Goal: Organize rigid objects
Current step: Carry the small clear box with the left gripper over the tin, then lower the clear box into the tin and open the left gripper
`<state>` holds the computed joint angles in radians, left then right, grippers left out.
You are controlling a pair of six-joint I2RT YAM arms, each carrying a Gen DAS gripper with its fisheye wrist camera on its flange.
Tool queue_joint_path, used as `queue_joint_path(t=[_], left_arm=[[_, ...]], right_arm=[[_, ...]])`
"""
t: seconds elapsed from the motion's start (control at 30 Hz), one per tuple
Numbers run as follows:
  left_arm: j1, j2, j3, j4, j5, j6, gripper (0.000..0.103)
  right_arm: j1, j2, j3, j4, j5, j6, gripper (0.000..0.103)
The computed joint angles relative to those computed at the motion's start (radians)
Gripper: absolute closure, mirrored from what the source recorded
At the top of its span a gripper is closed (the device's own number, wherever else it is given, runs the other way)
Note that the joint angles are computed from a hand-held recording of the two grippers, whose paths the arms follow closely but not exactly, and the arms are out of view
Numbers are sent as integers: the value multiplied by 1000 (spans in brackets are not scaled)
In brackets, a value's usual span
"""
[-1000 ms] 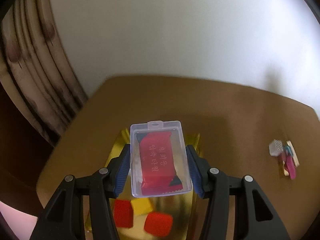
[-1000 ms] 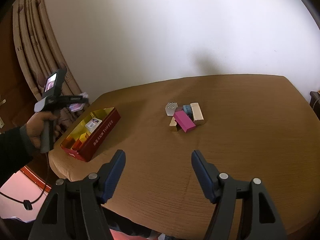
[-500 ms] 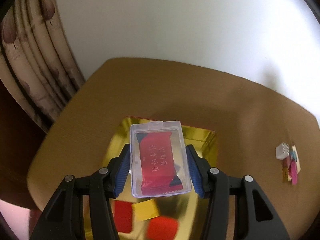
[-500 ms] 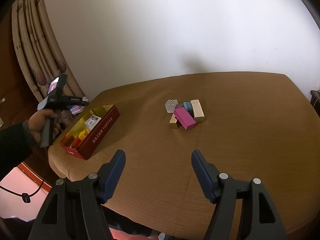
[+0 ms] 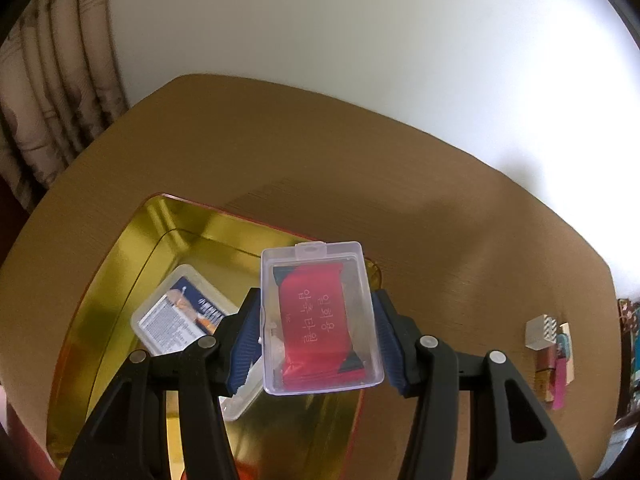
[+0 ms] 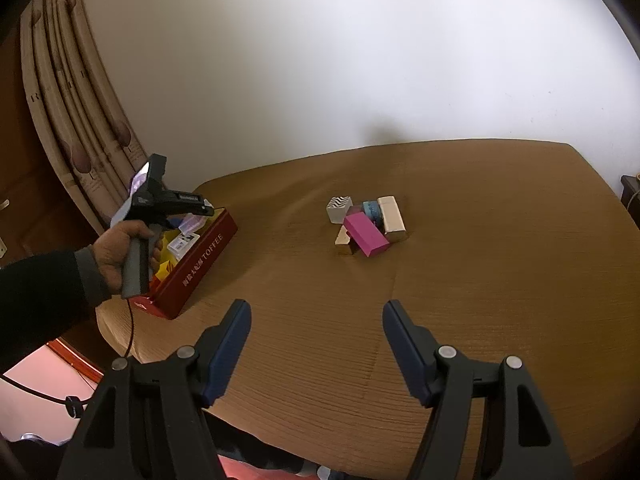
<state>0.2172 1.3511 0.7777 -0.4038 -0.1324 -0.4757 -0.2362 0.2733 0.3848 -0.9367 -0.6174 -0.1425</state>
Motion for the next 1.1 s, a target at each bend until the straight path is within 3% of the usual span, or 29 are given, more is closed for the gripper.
queue_joint_path(t=[0.13, 0.27, 0.37, 0.43, 0.5, 0.73, 1.1], left_arm=[[18, -23, -68, 86, 32, 6, 53], [28, -5, -61, 20, 15, 30, 53], [35, -23, -68, -23, -61, 56, 53], [69, -64, -84, -26, -14, 64, 53], [48, -83, -83, -33, -43, 87, 53], [10, 55, 15, -54, -57, 82, 53], [-17, 121, 43, -68, -92, 11, 53]], right_arm=[[-44, 28, 0, -3, -32, -32, 33], [-43, 46, -4, 7, -29, -29, 33], [-40, 44, -2, 6, -28, -25, 33], [-24, 28, -5, 3, -19, -12, 33], [11, 13, -13, 11, 4, 15, 33], [108, -30, -34, 25, 79, 84, 33], [11, -10, -25, 2, 13, 13, 33]])
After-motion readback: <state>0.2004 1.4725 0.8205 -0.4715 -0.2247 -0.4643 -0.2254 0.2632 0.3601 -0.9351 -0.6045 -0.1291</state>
